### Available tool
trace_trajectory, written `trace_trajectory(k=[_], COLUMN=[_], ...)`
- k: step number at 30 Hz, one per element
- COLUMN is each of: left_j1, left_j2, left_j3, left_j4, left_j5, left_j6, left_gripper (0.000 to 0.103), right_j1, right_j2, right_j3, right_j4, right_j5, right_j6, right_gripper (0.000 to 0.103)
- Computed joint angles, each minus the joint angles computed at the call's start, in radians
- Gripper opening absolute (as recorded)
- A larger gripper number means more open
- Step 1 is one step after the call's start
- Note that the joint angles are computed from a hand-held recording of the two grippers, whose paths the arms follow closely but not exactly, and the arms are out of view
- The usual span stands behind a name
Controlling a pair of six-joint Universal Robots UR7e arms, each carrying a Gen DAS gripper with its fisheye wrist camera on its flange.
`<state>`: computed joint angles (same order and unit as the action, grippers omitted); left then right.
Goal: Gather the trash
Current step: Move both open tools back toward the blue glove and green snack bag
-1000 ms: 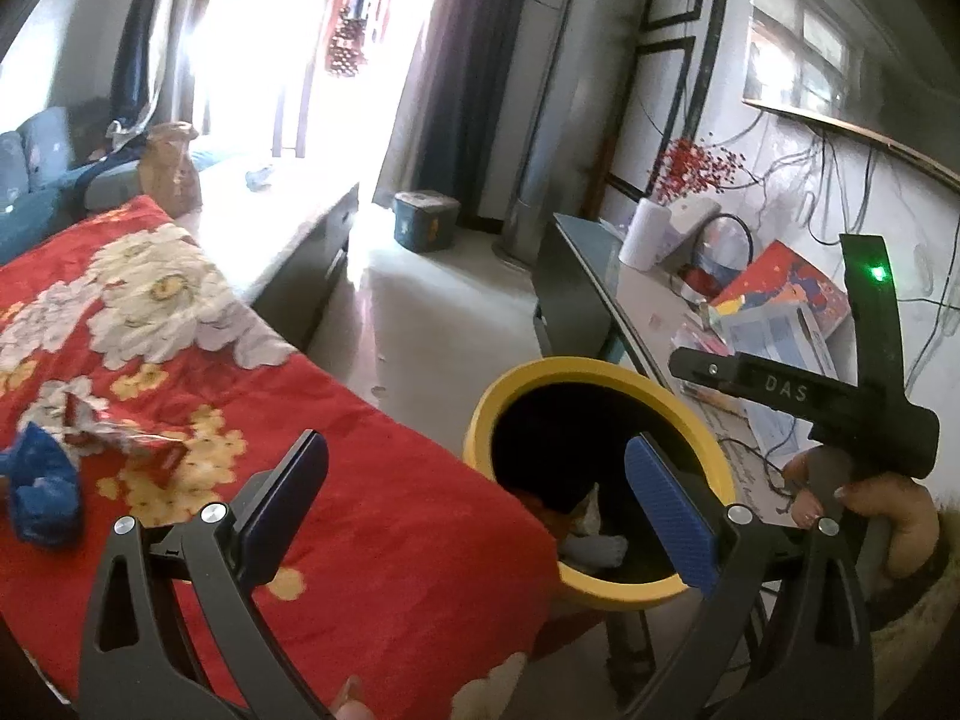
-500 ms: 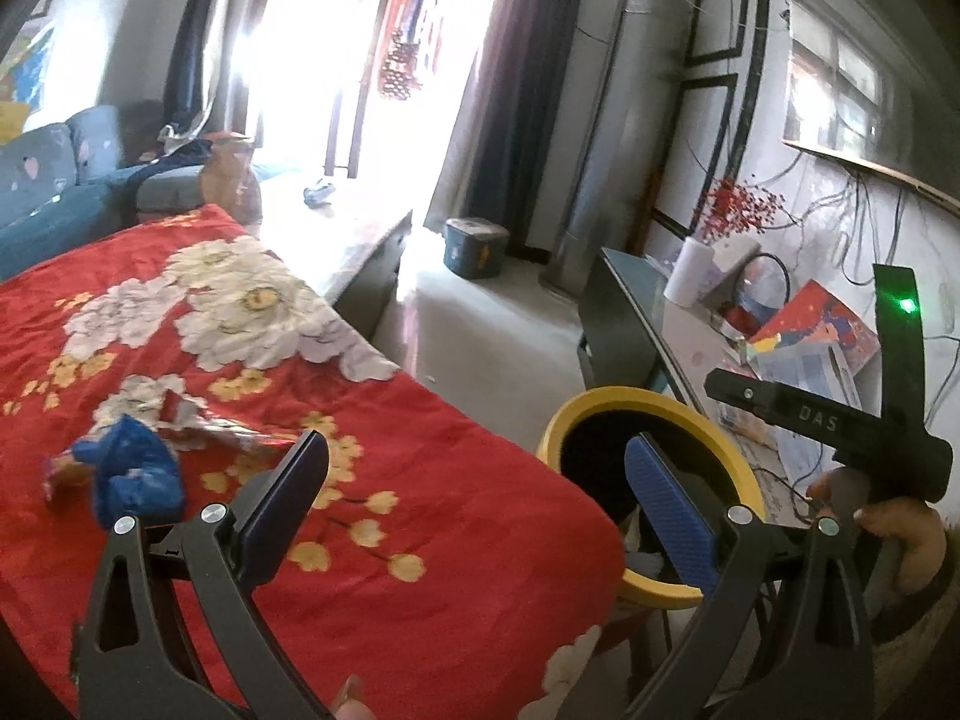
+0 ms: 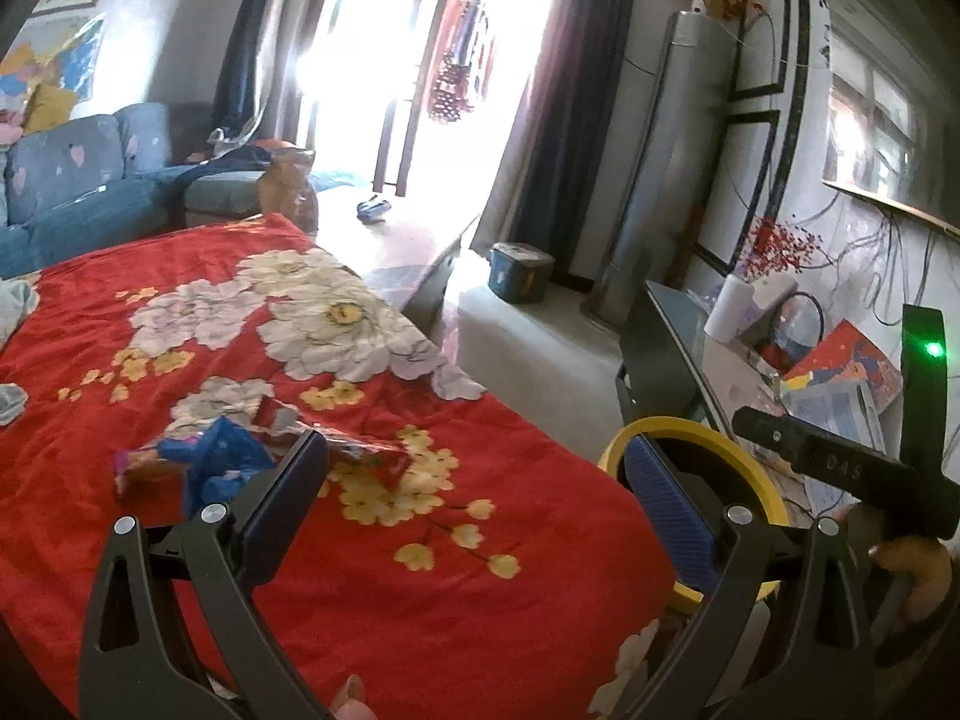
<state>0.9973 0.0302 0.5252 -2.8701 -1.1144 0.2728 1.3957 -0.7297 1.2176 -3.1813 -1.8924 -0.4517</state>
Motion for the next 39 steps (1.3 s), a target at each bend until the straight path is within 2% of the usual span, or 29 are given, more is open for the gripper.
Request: trace_trajectory(k=[20,29,39], left_j1=[0.026,0.042,0.060], left_j2=[-0.110,-0.160,-0.220], left_j3=[0.158,0.232,0.332], left_j4=[-0.139,-0.174,-0.143], left_j5=[0.071,0.143,0.201], left_j6=[-0.029,-0.068,-0.137], left_gripper=[0.096,0.096,0.096], right_j1=[0.047,0.074,0.101], right_j2=[0.028,0.077,0.141], right_j3=[0.014,-0.044,-0.154], right_j4=[0.050,0.149,0.284], right_j5=[0.013,0.040,0.097], right_j6=[-0.076,-0.099,-0.103], right_gripper=[0.075,0.075,0.075])
